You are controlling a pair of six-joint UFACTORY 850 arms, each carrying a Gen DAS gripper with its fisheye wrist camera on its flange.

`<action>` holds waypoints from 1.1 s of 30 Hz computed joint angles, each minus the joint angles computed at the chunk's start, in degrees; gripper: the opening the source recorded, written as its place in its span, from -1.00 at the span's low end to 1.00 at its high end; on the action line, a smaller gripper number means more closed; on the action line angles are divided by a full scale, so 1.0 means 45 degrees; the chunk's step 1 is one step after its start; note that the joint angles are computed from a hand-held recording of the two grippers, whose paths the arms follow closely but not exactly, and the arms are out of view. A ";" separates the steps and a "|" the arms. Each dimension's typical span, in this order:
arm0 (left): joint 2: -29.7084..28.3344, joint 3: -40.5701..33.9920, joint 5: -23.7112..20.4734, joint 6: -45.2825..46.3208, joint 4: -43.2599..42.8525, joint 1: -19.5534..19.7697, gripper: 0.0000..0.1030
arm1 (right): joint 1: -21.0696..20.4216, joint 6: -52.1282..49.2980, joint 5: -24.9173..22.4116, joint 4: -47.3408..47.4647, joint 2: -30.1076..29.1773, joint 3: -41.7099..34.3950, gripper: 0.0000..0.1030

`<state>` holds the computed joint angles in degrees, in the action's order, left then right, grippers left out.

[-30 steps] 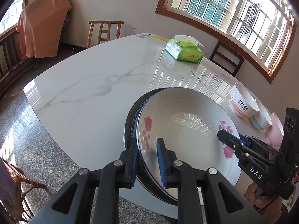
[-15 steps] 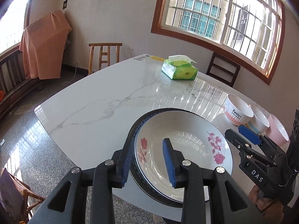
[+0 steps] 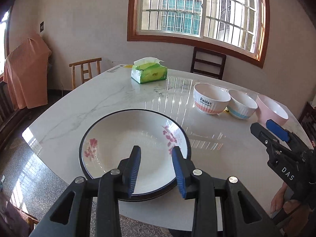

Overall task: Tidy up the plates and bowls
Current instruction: 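Withdraw both grippers from the plate stack toward the row of bowls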

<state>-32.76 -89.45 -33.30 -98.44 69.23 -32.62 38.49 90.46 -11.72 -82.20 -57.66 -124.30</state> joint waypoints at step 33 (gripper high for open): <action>-0.7499 -1.2489 -0.4077 0.8182 -0.4439 -0.2425 0.51 | -0.2734 1.4610 -0.1917 -1.1210 0.5046 0.8815 0.52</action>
<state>-66.50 -145.65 -51.65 -61.62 49.25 -43.53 26.18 156.21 -20.35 -132.65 -34.95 -84.63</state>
